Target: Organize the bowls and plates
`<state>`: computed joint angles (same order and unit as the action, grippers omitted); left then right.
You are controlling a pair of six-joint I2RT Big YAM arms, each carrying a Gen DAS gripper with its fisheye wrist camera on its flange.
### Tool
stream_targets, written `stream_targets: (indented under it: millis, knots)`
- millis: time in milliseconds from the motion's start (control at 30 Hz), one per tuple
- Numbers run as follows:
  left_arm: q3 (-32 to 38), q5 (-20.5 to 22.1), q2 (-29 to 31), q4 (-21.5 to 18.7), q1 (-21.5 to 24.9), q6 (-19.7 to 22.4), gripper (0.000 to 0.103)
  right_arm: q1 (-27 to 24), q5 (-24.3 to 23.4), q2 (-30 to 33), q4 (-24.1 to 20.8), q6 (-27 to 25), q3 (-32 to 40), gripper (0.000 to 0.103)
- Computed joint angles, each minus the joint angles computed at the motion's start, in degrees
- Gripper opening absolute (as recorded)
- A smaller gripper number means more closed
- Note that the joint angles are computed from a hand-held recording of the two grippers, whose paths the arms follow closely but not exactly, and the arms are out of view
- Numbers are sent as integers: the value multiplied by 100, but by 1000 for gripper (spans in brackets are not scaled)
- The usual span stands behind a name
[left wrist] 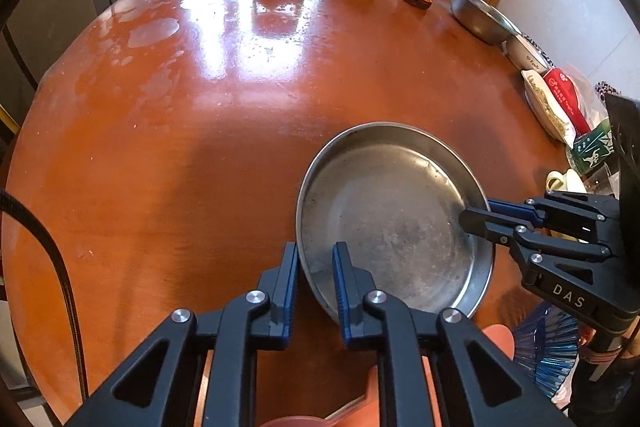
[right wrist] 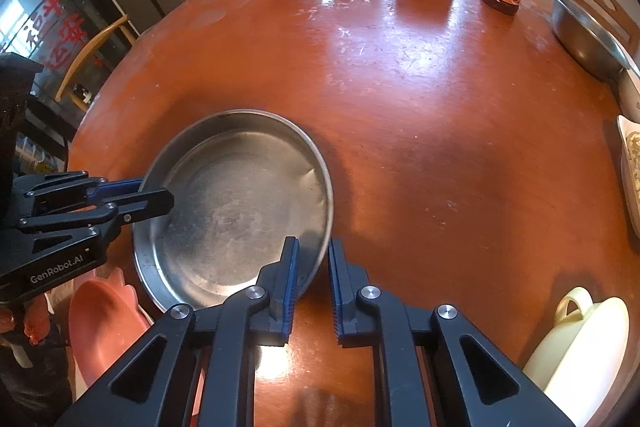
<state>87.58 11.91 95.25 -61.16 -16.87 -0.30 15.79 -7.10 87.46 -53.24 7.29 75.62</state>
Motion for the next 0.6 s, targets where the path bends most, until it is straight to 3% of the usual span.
stream_targets:
  millis: [600]
  knots:
    - [-34, 23, -813, 372, 22, -44, 17, 52, 231, -712, 427, 16, -22, 14]
